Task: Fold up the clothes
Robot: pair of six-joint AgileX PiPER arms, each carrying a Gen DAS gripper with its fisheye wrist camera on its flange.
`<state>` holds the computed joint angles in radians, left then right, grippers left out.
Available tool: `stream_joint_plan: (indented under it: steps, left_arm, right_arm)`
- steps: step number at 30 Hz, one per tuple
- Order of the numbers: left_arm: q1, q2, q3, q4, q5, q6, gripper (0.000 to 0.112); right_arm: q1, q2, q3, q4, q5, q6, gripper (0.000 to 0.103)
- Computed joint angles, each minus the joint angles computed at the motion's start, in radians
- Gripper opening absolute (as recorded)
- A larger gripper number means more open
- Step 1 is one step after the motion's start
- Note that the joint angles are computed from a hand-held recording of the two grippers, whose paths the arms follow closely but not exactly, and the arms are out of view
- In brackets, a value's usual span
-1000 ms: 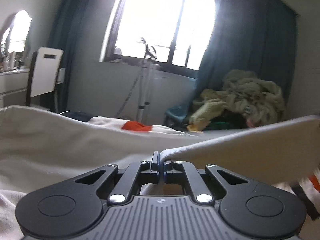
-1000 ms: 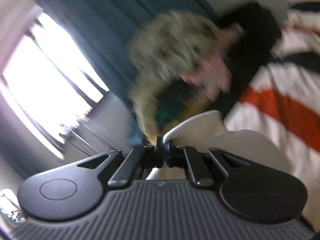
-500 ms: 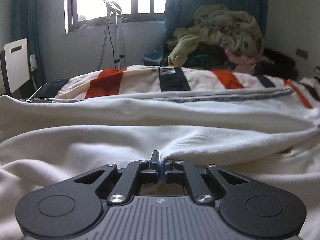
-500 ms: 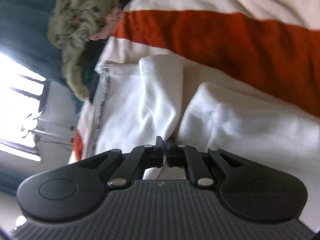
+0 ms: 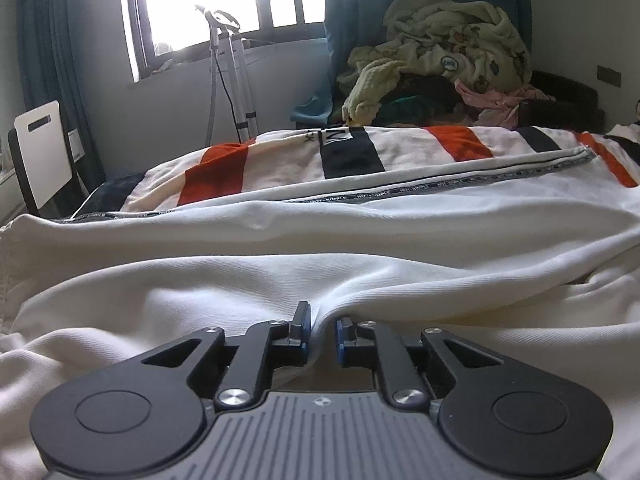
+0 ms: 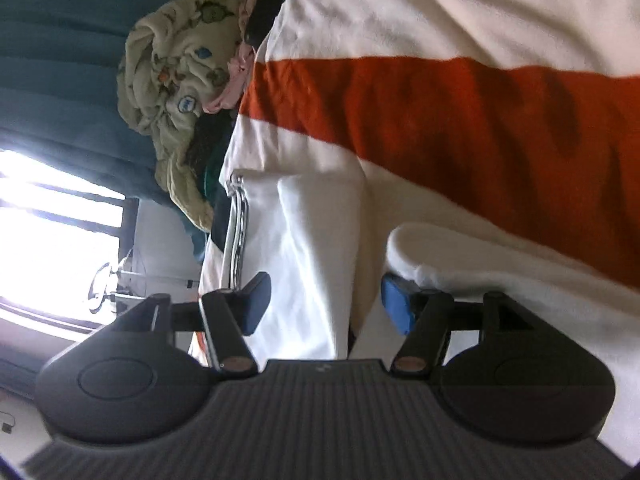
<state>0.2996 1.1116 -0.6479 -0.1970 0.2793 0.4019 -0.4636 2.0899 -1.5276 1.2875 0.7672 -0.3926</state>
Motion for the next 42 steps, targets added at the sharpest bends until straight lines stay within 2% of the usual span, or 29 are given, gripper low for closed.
stream_joint_plan:
  steps: [2,4,6,7,8,12,14,17,19,20,21,22,24,27,28,30,34,36,39,42]
  left_arm:
    - [-0.003,0.001,-0.003,0.029,0.007,-0.033,0.010]
    - [-0.016,0.003,-0.003,0.106,0.011,-0.116,0.006]
    - [-0.027,0.002,-0.003,0.164,0.020,-0.182,0.005]
    - [-0.033,-0.001,-0.003,0.192,0.022,-0.211,0.005]
    - [-0.040,-0.005,-0.002,0.219,0.025,-0.240,0.005]
    - [-0.043,-0.015,0.001,0.239,0.036,-0.268,0.006]
    - [-0.045,-0.018,0.006,0.249,0.033,-0.274,0.006]
    - [-0.042,-0.027,-0.003,0.224,0.055,-0.264,0.013]
    - [-0.037,-0.044,-0.016,0.185,0.087,-0.249,0.019]
    - [-0.039,-0.065,-0.018,0.170,0.102,-0.251,0.030]
    - [-0.042,-0.084,-0.021,0.158,0.117,-0.256,0.041]
    - [-0.052,-0.110,-0.021,0.167,0.130,-0.279,0.046]
    - [-0.093,-0.170,-0.021,0.222,0.159,-0.362,0.059]
    - [-0.150,-0.258,-0.033,0.260,0.230,-0.461,0.065]
    - [-0.166,-0.289,-0.035,0.271,0.253,-0.490,0.066]
    - [-0.210,-0.348,-0.044,0.308,0.300,-0.566,0.079]
    - [-0.276,-0.452,-0.067,0.372,0.403,-0.685,0.086]
    - [-0.313,-0.485,-0.077,0.432,0.451,-0.762,0.094]
    - [-0.383,-0.522,-0.088,0.531,0.524,-0.882,0.100]
    - [-0.311,-0.543,-0.093,0.441,0.526,-0.791,0.102]
  right_arm:
    - [0.032,-0.003,0.000,-0.006,-0.078,-0.060,0.062]
    - [0.064,-0.007,0.000,-0.023,-0.160,-0.122,0.049]
    - [0.122,-0.031,0.004,-0.165,-0.295,-0.138,0.023]
    - [0.148,-0.044,0.018,-0.218,-0.351,-0.172,0.019]
    - [0.156,-0.051,0.024,-0.232,-0.367,-0.192,0.010]
    - [0.109,-0.082,0.065,-0.129,-0.354,-0.143,0.006]
    - [0.098,-0.086,0.075,-0.158,-0.357,-0.088,0.006]
    - [0.115,-0.065,0.047,-0.369,-0.339,0.080,0.008]
    - [0.109,-0.072,0.043,-0.357,-0.313,0.093,0.011]
    - [0.103,-0.082,0.040,-0.364,-0.290,0.114,0.015]
    - [0.096,-0.097,0.040,-0.381,-0.265,0.138,0.022]
    - [0.086,-0.119,0.054,-0.370,-0.245,0.125,0.027]
    - [0.066,-0.177,0.108,-0.310,-0.226,0.052,0.055]
    - [0.045,-0.277,0.191,-0.326,-0.190,0.045,0.076]
    - [0.036,-0.310,0.216,-0.337,-0.174,0.049,0.076]
    - [0.019,-0.374,0.260,-0.361,-0.138,0.059,0.076]
    - [-0.050,-0.499,0.385,-0.337,-0.050,0.013,0.076]
    - [-0.089,-0.556,0.451,-0.329,-0.022,-0.009,0.076]
    - [-0.131,-0.620,0.526,-0.344,-0.021,0.026,0.077]
    - [-0.135,-0.677,0.590,-0.425,-0.094,0.133,0.076]
